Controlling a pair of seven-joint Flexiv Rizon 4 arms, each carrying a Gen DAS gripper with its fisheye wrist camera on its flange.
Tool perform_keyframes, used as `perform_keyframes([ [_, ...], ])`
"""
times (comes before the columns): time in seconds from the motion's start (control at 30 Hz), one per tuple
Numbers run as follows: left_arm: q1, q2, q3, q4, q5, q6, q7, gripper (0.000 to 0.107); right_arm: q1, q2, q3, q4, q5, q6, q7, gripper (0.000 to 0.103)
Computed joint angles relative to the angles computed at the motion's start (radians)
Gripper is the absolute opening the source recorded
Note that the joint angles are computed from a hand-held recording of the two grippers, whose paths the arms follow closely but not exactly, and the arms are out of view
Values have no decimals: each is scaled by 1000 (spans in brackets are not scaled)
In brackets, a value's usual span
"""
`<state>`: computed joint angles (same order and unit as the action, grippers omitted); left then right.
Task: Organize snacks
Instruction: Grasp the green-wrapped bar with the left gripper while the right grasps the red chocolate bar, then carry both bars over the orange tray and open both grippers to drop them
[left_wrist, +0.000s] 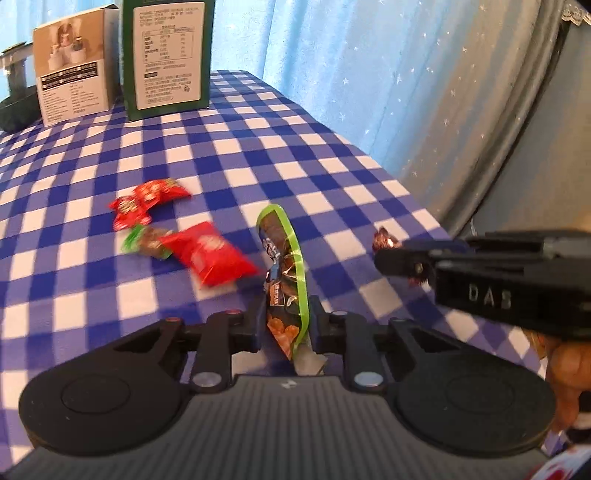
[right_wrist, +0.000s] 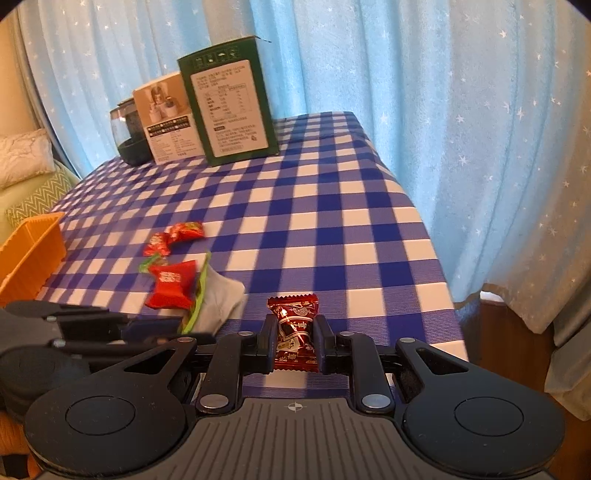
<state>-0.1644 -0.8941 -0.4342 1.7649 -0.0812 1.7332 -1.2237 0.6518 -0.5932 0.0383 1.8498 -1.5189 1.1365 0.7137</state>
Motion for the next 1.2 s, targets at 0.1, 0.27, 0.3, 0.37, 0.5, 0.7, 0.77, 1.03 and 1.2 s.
perform_keyframes([
  [0.1, 36, 34, -16, 71, 8, 21, -17, 20, 22, -8, 8, -24, 32, -22, -47, 21],
  [0.27, 89, 97, -21, 186, 52, 69, -41, 20, 85, -19, 10, -60, 92, -66, -51, 21],
  [0.3, 98, 110, -19, 207, 62, 78, -45, 20, 99, -20, 9, -64, 98, -74, -42, 21],
  [0.37, 122, 137, -19, 250, 83, 96, -55, 20, 127, -25, 14, -76, 136, -102, -48, 21],
  [0.5, 172, 189, -22, 325, 126, 122, -72, 20, 181, -34, 16, -101, 195, -137, -56, 21],
  [0.7, 244, 275, -22, 427, 183, 163, -105, 20, 255, -49, 10, -162, 244, -191, -76, 21],
  [0.77, 290, 299, -46, 457, 207, 167, -120, 20, 278, -57, 10, -191, 269, -215, -94, 21],
  [1.03, 442, 393, -111, 544, 291, 185, -161, 20, 357, -104, -11, -323, 344, -271, -180, 21],
  [1.2, 564, 439, -181, 584, 333, 181, -184, 20, 391, -138, -31, -401, 378, -280, -232, 21],
])
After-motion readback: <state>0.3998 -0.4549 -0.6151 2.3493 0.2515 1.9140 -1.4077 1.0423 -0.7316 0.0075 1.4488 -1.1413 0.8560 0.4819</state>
